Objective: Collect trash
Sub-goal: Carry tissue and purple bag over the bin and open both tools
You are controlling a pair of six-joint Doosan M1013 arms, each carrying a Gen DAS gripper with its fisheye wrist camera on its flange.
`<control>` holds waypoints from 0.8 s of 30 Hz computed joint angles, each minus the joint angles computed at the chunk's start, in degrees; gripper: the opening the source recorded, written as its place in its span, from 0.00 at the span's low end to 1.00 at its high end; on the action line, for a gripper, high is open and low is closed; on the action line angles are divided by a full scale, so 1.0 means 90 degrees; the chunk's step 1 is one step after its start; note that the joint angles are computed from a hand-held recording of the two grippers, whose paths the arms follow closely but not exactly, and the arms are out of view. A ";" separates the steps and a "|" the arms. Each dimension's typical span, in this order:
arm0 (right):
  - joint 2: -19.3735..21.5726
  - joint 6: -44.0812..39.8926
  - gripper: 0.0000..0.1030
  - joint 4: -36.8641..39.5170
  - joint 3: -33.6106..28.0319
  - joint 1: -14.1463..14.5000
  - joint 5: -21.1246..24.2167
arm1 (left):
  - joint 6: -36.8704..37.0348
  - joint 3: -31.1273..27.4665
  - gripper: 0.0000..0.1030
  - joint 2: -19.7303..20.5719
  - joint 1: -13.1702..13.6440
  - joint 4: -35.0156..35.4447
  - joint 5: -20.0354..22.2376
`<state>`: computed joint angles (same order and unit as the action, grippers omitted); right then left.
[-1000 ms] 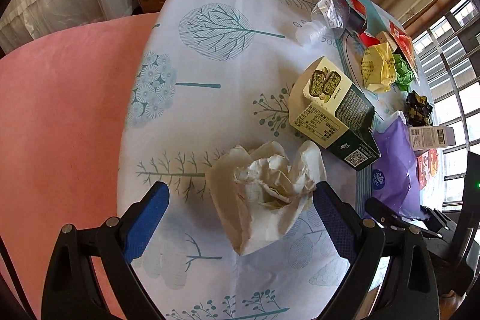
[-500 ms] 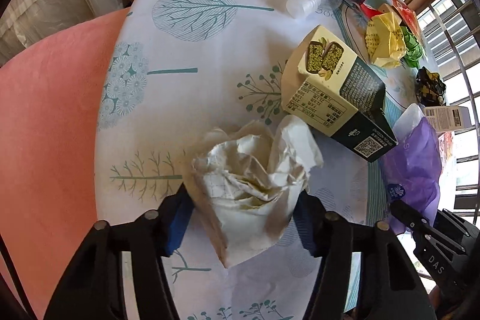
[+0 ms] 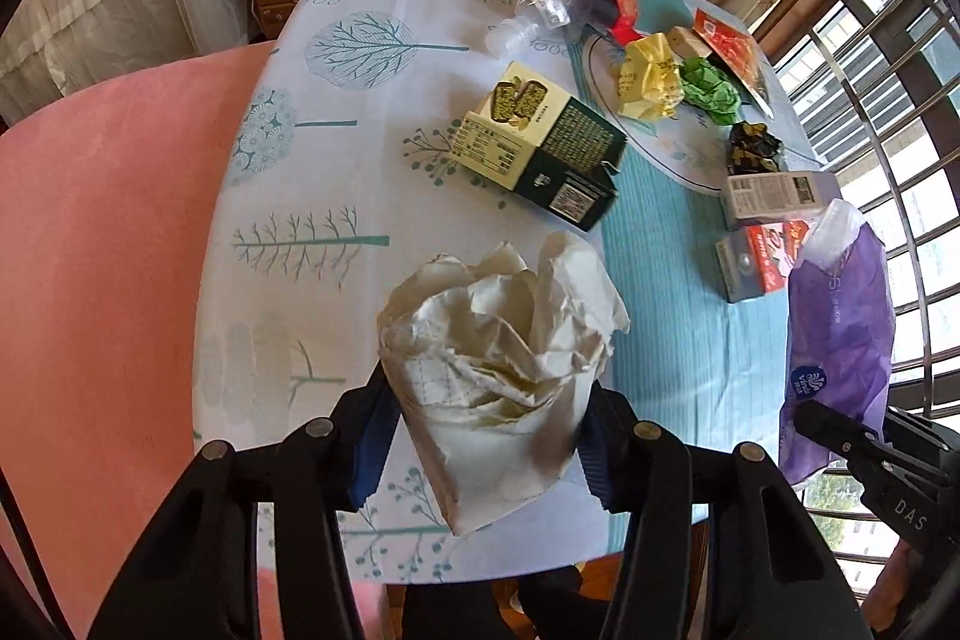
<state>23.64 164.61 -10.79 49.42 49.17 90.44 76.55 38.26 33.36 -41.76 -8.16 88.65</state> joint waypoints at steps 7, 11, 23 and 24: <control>-0.0598 -0.0661 0.13 0.0103 0.0792 0.0136 -0.0557 | -0.0809 0.1325 0.49 -0.1027 -0.0587 0.0837 -0.0840; -0.0940 -0.1123 0.13 0.0244 0.1267 0.0277 -0.0818 | -0.1664 0.1921 0.50 -0.1476 -0.1109 0.1408 -0.1045; -0.1454 -0.1679 0.13 0.1341 0.2379 0.0598 -0.1255 | -0.2860 0.3045 0.50 -0.2079 -0.2247 0.1897 -0.0802; -0.1453 -0.1639 0.13 0.1418 0.2432 0.0631 -0.1283 | -0.2862 0.3109 0.50 -0.2112 -0.2279 0.1883 -0.0790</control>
<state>10.56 149.86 1.97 71.30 54.85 78.89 50.79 66.25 14.35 -62.27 8.79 81.54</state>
